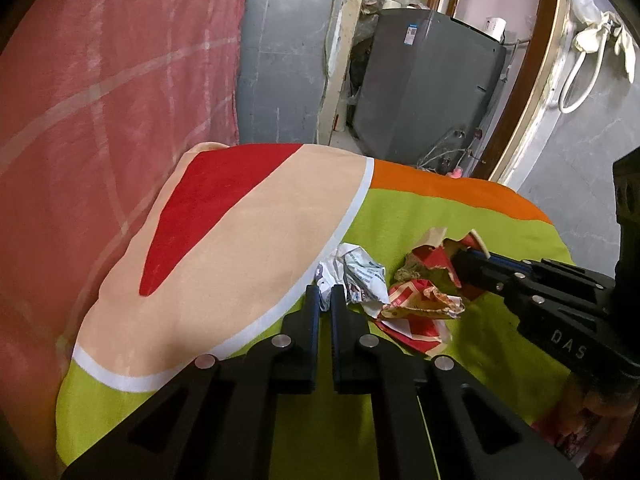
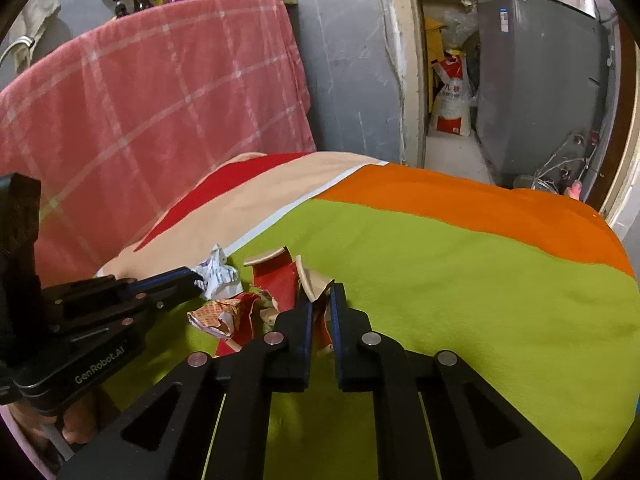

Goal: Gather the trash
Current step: 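Lift foil and red wrapper and carry both over the blue basin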

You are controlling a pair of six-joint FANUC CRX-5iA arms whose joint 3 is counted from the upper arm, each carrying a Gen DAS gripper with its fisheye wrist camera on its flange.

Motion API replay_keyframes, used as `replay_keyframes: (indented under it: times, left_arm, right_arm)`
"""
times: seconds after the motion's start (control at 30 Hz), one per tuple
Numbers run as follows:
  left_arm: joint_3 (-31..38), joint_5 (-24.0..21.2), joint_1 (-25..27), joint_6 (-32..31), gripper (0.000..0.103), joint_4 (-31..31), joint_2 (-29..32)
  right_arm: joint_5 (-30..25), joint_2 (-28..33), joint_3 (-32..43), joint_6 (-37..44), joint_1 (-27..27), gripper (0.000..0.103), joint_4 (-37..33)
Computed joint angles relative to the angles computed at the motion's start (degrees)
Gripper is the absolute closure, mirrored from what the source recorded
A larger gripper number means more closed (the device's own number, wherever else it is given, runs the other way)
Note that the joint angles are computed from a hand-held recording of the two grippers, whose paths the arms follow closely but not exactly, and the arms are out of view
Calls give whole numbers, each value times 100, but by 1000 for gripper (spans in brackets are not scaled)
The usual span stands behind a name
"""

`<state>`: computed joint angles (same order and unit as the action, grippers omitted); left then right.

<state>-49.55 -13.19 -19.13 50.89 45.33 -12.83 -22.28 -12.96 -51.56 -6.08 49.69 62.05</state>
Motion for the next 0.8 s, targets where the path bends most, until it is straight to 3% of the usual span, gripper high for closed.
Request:
replay_keyframes:
  times: [0.23, 0.53, 0.8]
  left_arm:
    - [-225, 40, 41, 290, 101, -19, -307]
    - [-308, 51, 16, 1171, 101, -864, -781]
    - [-298, 167, -120, 2242, 101, -1891, -1224]
  right_arm:
    - [-47, -379, -360, -890, -60, 97, 706]
    - [-575, -887, -735, -1656, 289, 97, 1251]
    - [-1358, -1421, -1078, -2179, 823, 97, 1600]
